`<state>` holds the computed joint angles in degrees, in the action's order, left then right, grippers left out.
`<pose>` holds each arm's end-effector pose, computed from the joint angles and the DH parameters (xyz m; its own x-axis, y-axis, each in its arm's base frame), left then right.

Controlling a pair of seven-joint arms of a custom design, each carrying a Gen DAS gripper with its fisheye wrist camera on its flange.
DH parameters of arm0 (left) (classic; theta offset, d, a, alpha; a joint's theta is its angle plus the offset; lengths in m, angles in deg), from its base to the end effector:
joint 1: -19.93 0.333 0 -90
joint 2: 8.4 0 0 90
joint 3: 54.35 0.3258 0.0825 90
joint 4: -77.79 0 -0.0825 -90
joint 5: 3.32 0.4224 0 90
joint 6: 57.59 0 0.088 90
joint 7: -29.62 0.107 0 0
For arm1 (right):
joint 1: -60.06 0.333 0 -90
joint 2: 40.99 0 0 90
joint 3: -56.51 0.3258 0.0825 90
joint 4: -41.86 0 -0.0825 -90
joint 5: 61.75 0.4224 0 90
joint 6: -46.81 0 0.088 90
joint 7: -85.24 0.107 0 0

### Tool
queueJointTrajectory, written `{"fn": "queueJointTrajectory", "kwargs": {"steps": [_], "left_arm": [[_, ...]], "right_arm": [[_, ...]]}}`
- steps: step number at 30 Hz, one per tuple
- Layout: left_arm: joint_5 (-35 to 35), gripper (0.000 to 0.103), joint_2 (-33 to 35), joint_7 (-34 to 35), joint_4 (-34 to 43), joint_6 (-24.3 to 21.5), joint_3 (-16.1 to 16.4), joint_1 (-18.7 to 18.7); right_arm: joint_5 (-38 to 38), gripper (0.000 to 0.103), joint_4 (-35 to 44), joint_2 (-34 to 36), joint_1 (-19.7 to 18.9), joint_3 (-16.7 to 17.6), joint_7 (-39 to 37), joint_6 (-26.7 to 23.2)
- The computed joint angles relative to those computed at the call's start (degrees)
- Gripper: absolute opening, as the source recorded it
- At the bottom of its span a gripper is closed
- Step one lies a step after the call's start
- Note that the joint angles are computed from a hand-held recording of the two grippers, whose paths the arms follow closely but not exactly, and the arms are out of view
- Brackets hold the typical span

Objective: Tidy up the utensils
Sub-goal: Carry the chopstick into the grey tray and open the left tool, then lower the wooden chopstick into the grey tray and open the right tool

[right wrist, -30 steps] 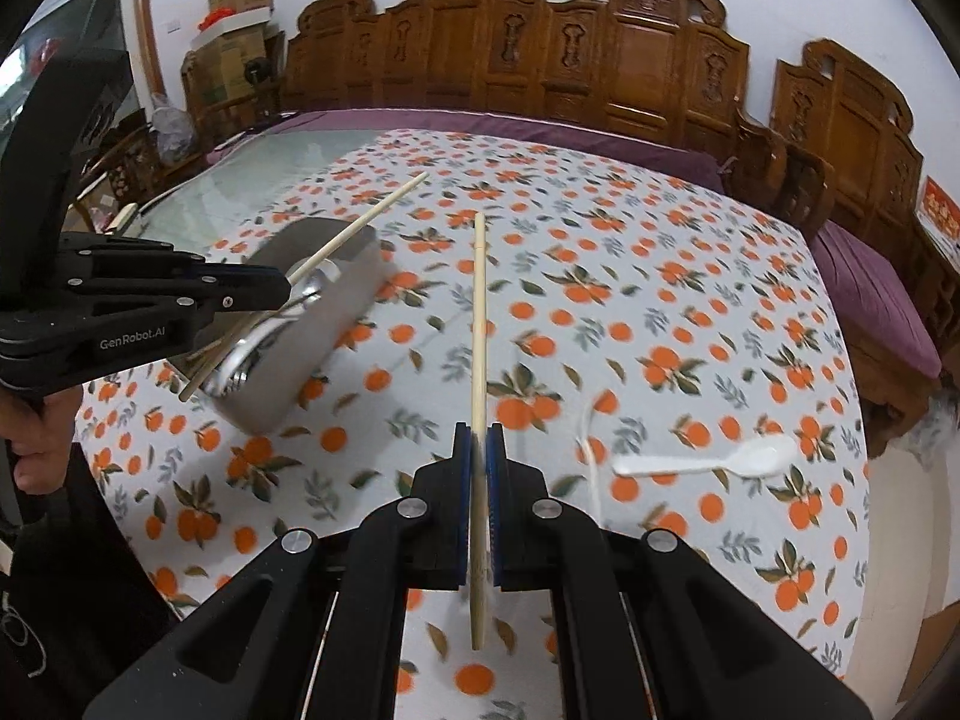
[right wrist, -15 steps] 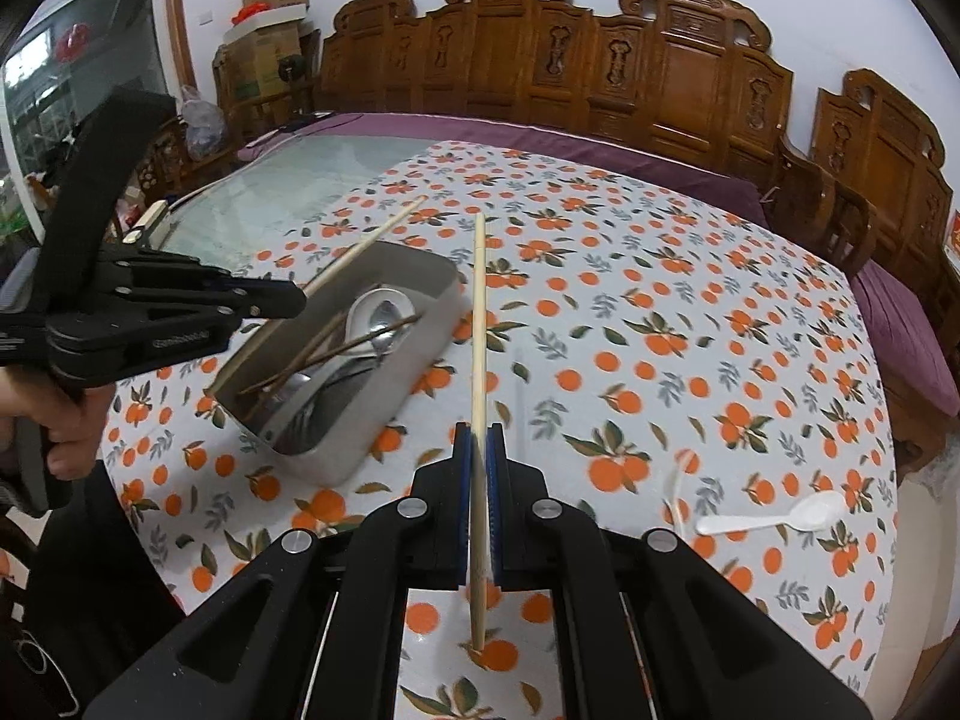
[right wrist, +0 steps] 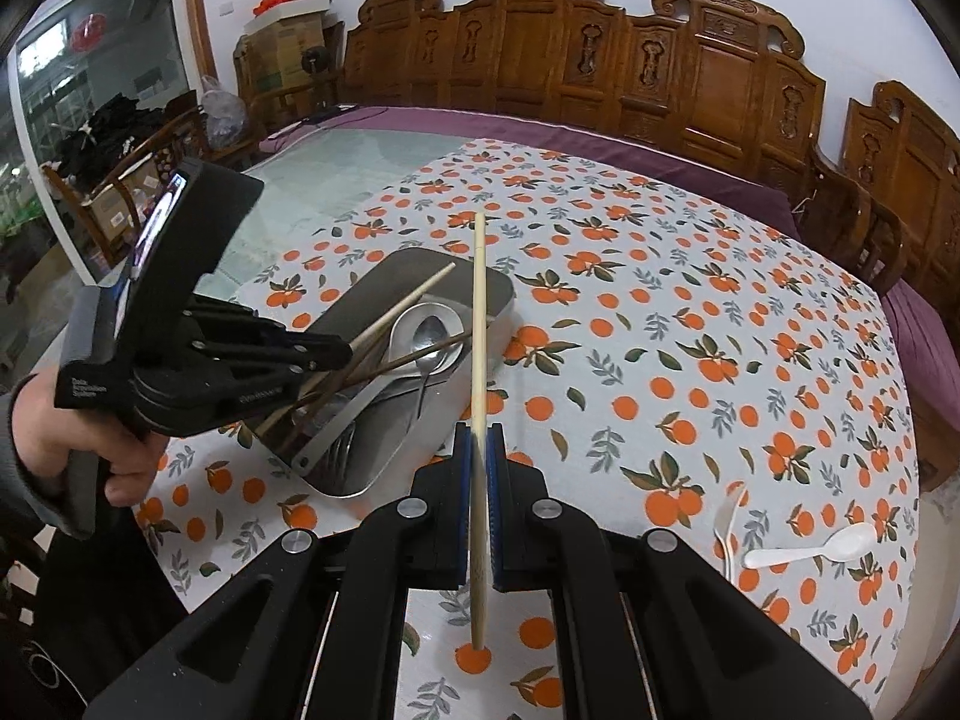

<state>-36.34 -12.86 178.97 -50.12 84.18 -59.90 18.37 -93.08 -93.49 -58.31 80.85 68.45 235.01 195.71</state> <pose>0.5675 -0.0697 0.4257 -0.6971 -0.7155 0.0467 -0.6389 0.5903 -0.4934 0.4322 0.2960 0.4895 -0.0440 -0.9970 -0.0631 -0.7762 0.0739 -0.6261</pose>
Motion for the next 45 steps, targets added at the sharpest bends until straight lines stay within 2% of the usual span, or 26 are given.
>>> {"fn": "queueJointTrajectory", "kwargs": {"steps": [5, 12, 20, 26, 35, 45], "left_arm": [[-0.61, 0.004, 0.93, 0.13, 0.87, -0.53, 0.1, 0.16], [-5.27, 0.005, -0.18, 3.42, 1.47, -2.76, 1.11, 1.17], [-8.15, 0.005, -3.34, 8.43, 0.56, -3.61, 3.09, 2.72], [-8.26, 0.005, -3.98, 9.6, 1.04, -4.42, 4.07, 3.78], [-9.94, 0.005, -5.01, 10.91, 2.0, -6.3, 5.29, 5.19], [-10.89, 0.006, -5.7, 11.35, 1.93, -7.15, 5.66, 5.8]], "right_arm": [[0.15, 0.006, 0.65, 1.34, -0.05, -0.13, 0.21, 0.63], [0.12, 0.006, 2.43, 3.71, 0.27, -0.38, 0.13, 1.72], [-0.32, 0.006, 7.09, 9.21, 0.99, -1.0, 0.04, 4.02], [0.03, 0.006, 10.59, 13.15, 1.95, -1.91, -0.21, 4.96], [1.3, 0.006, 13.26, 17.83, 2.38, -3.78, 3.85, 8.57], [0.85, 0.006, 14.9, 20.61, 3.42, -4.67, 5.89, 7.6]]}}
